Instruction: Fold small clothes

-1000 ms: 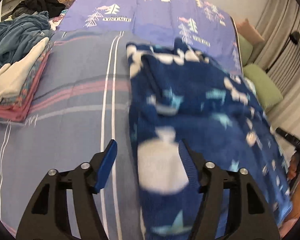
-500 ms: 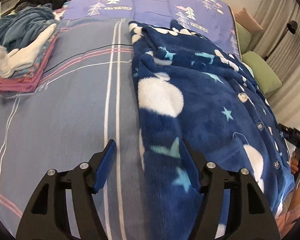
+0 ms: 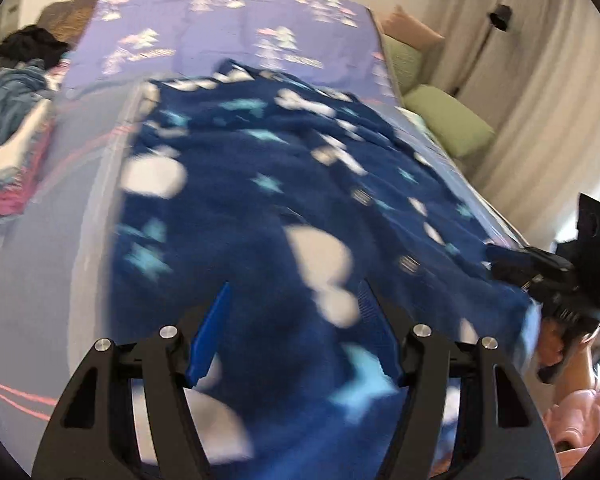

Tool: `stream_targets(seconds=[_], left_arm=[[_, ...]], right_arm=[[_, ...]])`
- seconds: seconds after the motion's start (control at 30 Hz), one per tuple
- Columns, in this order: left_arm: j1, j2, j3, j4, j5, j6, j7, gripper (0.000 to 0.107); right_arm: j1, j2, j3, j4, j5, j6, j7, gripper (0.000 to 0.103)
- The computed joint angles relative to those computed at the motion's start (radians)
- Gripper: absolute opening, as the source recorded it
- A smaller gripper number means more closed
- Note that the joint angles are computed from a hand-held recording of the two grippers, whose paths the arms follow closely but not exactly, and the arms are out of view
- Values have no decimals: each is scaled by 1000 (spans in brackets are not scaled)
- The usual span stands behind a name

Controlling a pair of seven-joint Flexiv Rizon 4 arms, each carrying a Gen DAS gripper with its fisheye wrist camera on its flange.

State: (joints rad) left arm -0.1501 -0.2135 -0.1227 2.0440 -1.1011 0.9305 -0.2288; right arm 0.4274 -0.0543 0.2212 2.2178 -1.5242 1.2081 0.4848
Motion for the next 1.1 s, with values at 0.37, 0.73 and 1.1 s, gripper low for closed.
stream_targets(seconds=[0.37,0.73,1.1], left_arm=[[-78,162,40,199,-35,-80,186,66],[-177,149,9,259,-99,169,252,20],[-80,222,71,169,-153,-231,175,15]], right_arm=[[130,-54,47,-3,63,-85,-143,51],[158,-37,52,18,62,-167,-137,52],[155,-72,12,-31,-24,-116,-110,14]])
